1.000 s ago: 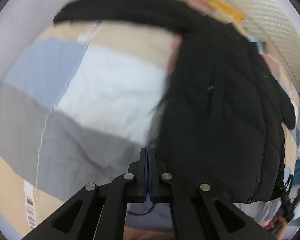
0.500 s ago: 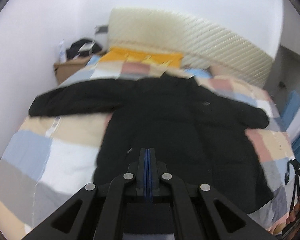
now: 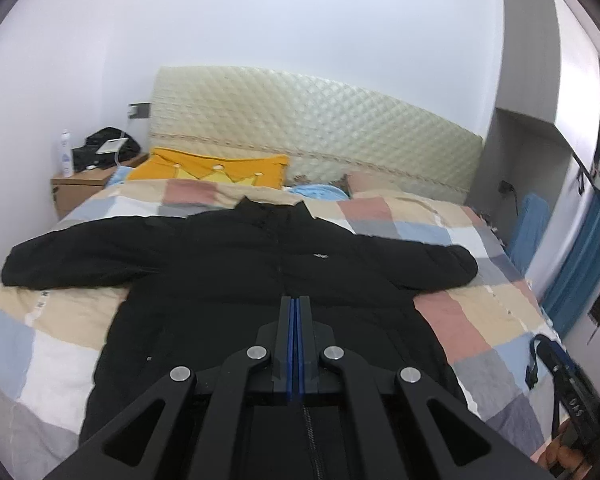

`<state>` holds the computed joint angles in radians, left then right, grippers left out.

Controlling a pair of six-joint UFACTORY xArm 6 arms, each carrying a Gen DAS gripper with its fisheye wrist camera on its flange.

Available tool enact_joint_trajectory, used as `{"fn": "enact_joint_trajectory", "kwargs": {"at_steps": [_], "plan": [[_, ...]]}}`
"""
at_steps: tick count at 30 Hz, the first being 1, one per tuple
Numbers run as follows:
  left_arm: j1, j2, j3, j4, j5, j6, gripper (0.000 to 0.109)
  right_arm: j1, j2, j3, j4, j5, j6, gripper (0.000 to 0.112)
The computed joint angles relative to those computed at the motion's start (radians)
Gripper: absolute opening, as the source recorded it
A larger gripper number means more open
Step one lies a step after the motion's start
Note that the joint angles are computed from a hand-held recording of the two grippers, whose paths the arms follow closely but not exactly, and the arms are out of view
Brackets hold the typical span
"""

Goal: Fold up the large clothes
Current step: 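Move the right tool to the sleeve cuff and close on it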

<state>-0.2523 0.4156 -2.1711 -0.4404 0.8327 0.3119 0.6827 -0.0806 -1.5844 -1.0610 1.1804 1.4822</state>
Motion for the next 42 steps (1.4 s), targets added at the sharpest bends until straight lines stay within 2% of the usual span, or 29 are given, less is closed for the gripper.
{"fn": "enact_joint_trajectory", "kwargs": {"at_steps": [4, 8, 13, 16, 20, 25, 29, 31, 33, 35, 36, 37, 39, 42], "plan": [[-0.012, -0.004, 0.068, 0.012, -0.052, 0.022, 0.0, -0.007, 0.008, 0.002, 0.005, -0.043, -0.025, 0.055], [-0.012, -0.034, 0.157, -0.013, -0.106, 0.059, 0.0, -0.013, 0.031, -0.015, 0.039, -0.041, -0.058, 0.055], [-0.01, -0.064, 0.241, -0.053, -0.173, 0.124, 0.0, -0.038, 0.045, -0.026, 0.058, -0.03, -0.033, 0.055], [-0.006, -0.064, 0.255, -0.064, -0.18, 0.13, 0.0, -0.082, 0.05, -0.042, 0.084, -0.066, -0.029, 0.055], [0.0, -0.034, 0.224, -0.067, -0.145, 0.112, 0.0, -0.137, 0.065, -0.099, 0.083, -0.058, -0.094, 0.055], [0.005, 0.011, 0.177, -0.086, -0.104, 0.108, 0.0, -0.292, 0.029, -0.076, 0.157, -0.149, -0.16, 0.055], [0.02, 0.06, 0.11, -0.085, -0.069, 0.083, 0.0, -0.46, 0.024, -0.026, 0.3, -0.253, -0.221, 0.06], [0.021, 0.078, 0.085, -0.068, -0.057, 0.071, 0.0, -0.568, 0.011, 0.051, 0.4, -0.369, -0.251, 0.06], [0.021, 0.097, 0.059, -0.06, -0.043, 0.06, 0.0, -0.652, 0.006, 0.121, 0.467, -0.445, -0.251, 0.06], [0.021, 0.131, 0.006, -0.039, -0.016, 0.037, 0.0, -0.722, 0.001, 0.192, 0.527, -0.527, -0.246, 0.065], [0.021, 0.152, -0.025, -0.024, -0.004, 0.026, 0.0, -0.768, 0.005, 0.239, 0.565, -0.585, -0.248, 0.071], [0.019, 0.174, -0.059, 0.0, 0.008, 0.01, 0.0, -0.794, 0.015, 0.258, 0.593, -0.616, -0.263, 0.075], [0.018, 0.23, -0.144, 0.028, 0.043, -0.02, 0.0, -0.848, 0.063, 0.266, 0.647, -0.66, -0.329, 0.076], [0.013, 0.329, -0.289, 0.07, 0.103, -0.068, 0.0, -0.919, 0.149, 0.249, 0.727, -0.795, -0.398, 0.076]]}}
